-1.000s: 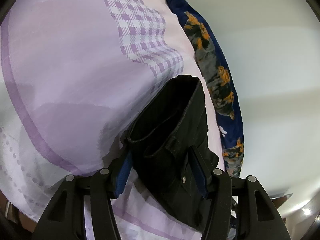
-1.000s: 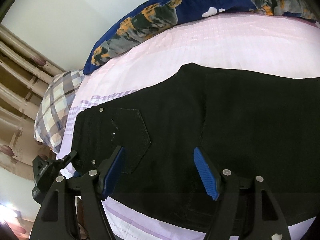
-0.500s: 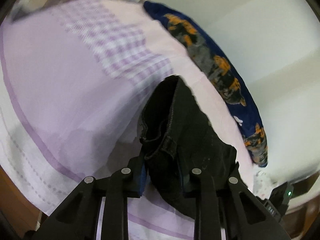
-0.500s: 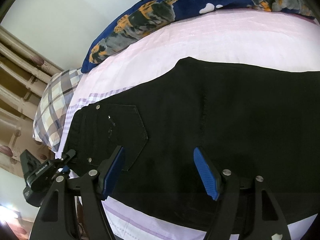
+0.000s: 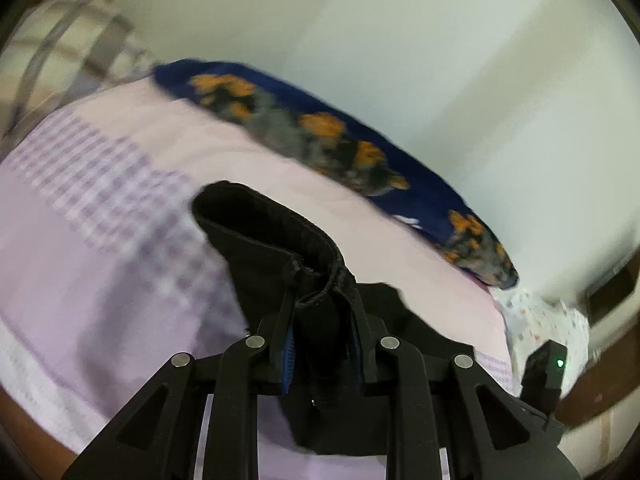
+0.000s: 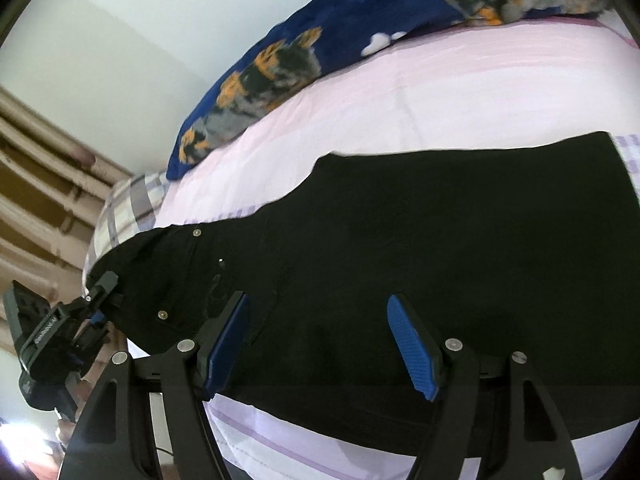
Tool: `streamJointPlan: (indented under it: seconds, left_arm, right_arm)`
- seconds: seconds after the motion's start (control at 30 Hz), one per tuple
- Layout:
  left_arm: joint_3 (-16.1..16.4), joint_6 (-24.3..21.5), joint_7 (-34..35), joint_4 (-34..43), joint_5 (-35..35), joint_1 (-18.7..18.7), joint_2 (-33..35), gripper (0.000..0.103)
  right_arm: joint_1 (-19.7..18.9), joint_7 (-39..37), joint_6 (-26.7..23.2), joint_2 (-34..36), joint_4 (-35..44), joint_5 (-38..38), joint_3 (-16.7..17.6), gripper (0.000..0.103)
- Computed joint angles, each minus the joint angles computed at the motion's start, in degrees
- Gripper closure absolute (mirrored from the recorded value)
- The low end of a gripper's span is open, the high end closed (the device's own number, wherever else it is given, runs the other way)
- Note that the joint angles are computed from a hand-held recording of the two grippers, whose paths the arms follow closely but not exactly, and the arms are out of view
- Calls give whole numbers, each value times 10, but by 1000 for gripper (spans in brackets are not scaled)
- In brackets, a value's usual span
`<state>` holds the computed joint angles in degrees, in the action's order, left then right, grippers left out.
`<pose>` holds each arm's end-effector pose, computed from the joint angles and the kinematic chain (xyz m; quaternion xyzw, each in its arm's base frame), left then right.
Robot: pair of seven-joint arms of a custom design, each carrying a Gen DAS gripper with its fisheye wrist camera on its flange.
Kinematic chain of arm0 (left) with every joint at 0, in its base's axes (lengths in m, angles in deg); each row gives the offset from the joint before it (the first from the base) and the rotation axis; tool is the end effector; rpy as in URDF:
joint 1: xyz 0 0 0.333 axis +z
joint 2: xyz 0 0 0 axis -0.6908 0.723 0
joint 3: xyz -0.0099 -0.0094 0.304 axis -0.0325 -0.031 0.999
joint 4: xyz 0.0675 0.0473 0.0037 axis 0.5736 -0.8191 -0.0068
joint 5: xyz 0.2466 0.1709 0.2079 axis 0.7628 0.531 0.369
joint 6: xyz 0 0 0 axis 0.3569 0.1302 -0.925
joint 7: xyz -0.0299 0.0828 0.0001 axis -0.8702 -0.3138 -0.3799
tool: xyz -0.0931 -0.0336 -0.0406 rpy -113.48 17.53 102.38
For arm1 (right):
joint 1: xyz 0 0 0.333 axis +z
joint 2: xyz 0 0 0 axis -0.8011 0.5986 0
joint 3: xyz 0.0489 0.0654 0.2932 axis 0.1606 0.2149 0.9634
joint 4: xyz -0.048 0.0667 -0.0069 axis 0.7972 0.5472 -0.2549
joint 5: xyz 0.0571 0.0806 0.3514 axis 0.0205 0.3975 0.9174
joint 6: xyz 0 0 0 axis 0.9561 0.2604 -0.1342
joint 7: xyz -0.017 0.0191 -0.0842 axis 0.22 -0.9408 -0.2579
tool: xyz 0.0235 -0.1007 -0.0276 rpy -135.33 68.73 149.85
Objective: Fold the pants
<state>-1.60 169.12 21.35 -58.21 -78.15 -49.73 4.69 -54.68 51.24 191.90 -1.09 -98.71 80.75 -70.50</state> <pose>0.5289 -0.1639 0.4650 -0.7685 0.4671 -0.4237 0.1078 0.6006 0.0013 0.3770 -0.6655 0.6403 0.0522 0.3801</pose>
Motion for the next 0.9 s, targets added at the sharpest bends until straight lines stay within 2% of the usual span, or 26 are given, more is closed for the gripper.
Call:
streamJointPlan:
  seconds: [0.2,0.3,0.6,0.73,0.8,0.9]
  left_arm:
    - [-76,-33,123,104,-73,17,61,82]
    - [-67,-66,129,165,-44,-16,100,82]
    - [-130,-165,227,326,-66,-37,227,84]
    - [-164,-221,284,396,-106,-44,287,84]
    - [-162,-256,299,429,-114,-62,312,84]
    - [-123,-319,284,482,-93,-112,345,84]
  right_arm:
    - [-36,-30,-48,-4,5,28,-15,34]
    - [-54,-47,-83,-4,9,45,-22,34]
    - [-84,-62,-87,-9,3,73,-44,34]
    - [-100,-56,-95,1,7,79,-49,33]
    - [-107,-50,-101,9,11,81,-50,33]
    - [-116,-45,-106,16,13,80,-51,33]
